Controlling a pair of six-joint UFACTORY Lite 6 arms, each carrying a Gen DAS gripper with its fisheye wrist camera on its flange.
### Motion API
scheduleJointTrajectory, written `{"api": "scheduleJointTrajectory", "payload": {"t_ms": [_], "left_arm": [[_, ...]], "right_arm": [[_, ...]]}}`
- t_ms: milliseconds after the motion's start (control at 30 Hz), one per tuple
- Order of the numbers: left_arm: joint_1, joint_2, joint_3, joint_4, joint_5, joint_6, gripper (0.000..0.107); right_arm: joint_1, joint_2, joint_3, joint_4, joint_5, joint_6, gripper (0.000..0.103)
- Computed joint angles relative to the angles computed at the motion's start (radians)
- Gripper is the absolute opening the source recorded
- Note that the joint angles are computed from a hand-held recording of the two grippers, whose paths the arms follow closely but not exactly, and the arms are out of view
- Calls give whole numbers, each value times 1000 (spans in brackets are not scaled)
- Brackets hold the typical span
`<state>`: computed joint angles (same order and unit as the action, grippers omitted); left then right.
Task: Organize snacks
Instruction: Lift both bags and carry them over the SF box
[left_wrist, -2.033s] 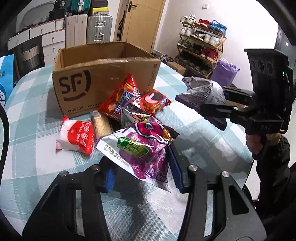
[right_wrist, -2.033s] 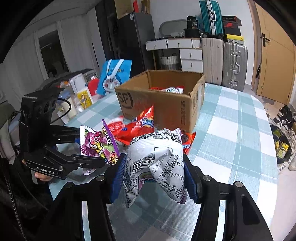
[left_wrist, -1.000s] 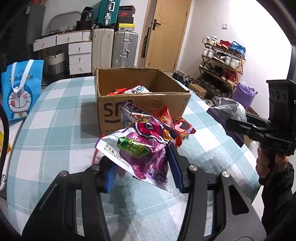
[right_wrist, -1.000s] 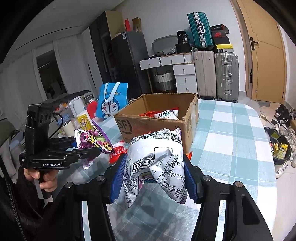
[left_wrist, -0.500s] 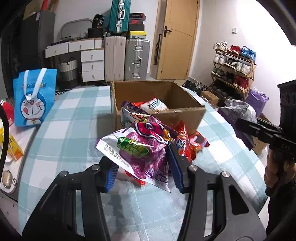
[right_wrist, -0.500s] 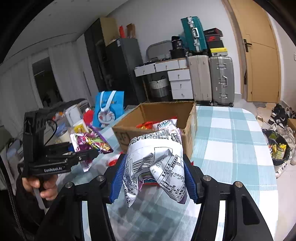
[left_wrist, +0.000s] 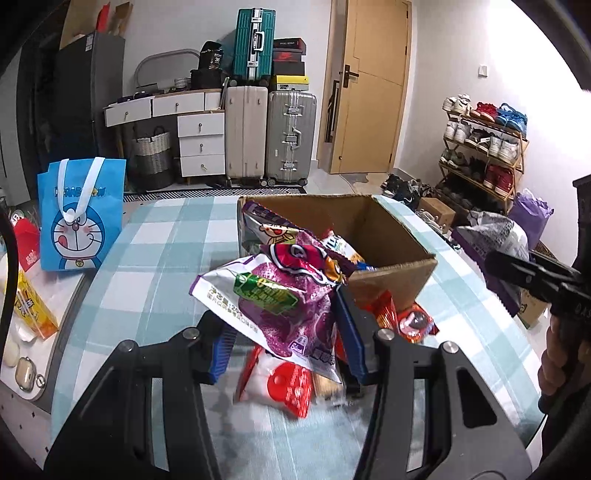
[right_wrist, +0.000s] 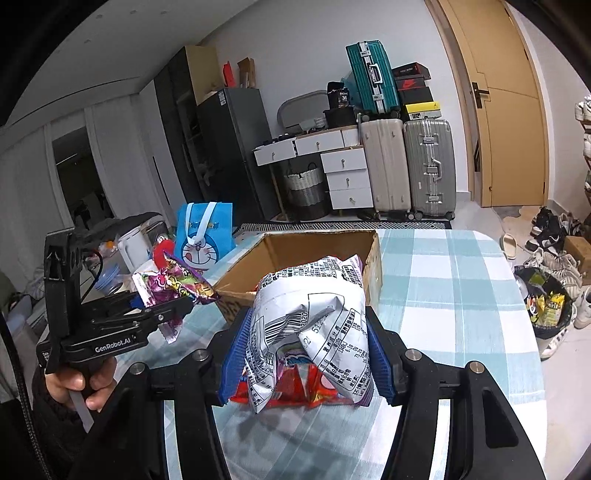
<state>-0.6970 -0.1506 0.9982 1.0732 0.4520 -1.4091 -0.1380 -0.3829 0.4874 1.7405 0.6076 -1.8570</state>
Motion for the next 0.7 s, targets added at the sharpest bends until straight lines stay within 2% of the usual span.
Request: {"api": "scheduleJointTrajectory", "payload": {"t_ms": [700], "left_arm": [[90,324,310,-68,-68,130,47]], "right_arm": [[114,209,189,110,-94,-30,58]]}}
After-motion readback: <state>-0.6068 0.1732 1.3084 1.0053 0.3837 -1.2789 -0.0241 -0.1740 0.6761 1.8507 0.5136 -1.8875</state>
